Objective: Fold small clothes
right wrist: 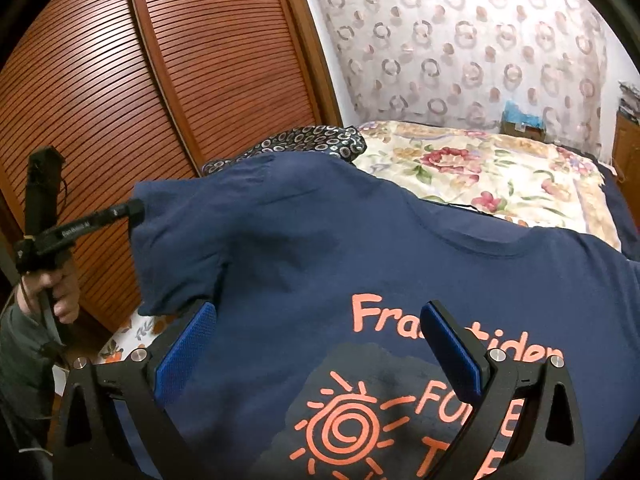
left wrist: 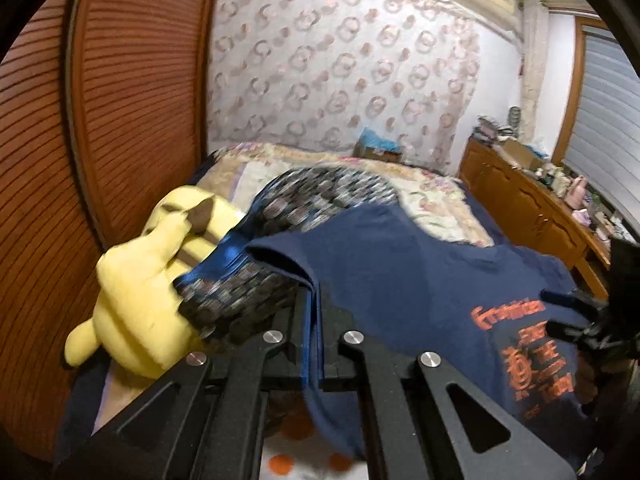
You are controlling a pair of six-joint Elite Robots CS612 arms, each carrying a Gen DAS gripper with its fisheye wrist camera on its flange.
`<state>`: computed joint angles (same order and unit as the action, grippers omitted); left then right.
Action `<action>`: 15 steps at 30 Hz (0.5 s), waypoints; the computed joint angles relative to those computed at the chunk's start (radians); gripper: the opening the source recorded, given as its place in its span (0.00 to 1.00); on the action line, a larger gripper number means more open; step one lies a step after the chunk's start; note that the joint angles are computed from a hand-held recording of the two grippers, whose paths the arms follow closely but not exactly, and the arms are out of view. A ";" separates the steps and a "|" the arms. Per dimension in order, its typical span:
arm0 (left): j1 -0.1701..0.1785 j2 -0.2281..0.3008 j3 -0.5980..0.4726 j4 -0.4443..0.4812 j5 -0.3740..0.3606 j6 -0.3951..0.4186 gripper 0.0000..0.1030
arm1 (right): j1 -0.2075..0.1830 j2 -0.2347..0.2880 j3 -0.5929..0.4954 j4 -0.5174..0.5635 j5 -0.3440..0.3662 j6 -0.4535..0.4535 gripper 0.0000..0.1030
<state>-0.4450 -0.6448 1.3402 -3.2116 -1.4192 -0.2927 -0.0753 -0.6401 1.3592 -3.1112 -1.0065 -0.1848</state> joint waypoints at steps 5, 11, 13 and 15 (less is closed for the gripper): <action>-0.015 0.017 -0.082 0.016 -0.075 0.073 0.03 | -0.005 -0.008 0.019 -0.035 -0.025 0.028 0.99; -0.040 0.072 -0.236 0.147 -0.190 0.176 0.03 | -0.012 -0.020 0.050 -0.095 -0.064 0.072 0.99; -0.048 0.100 -0.295 0.217 -0.206 0.212 0.03 | -0.013 -0.024 0.062 -0.112 -0.080 0.089 0.99; -0.054 0.120 -0.337 0.275 -0.203 0.230 0.03 | -0.013 -0.028 0.074 -0.125 -0.097 0.106 0.99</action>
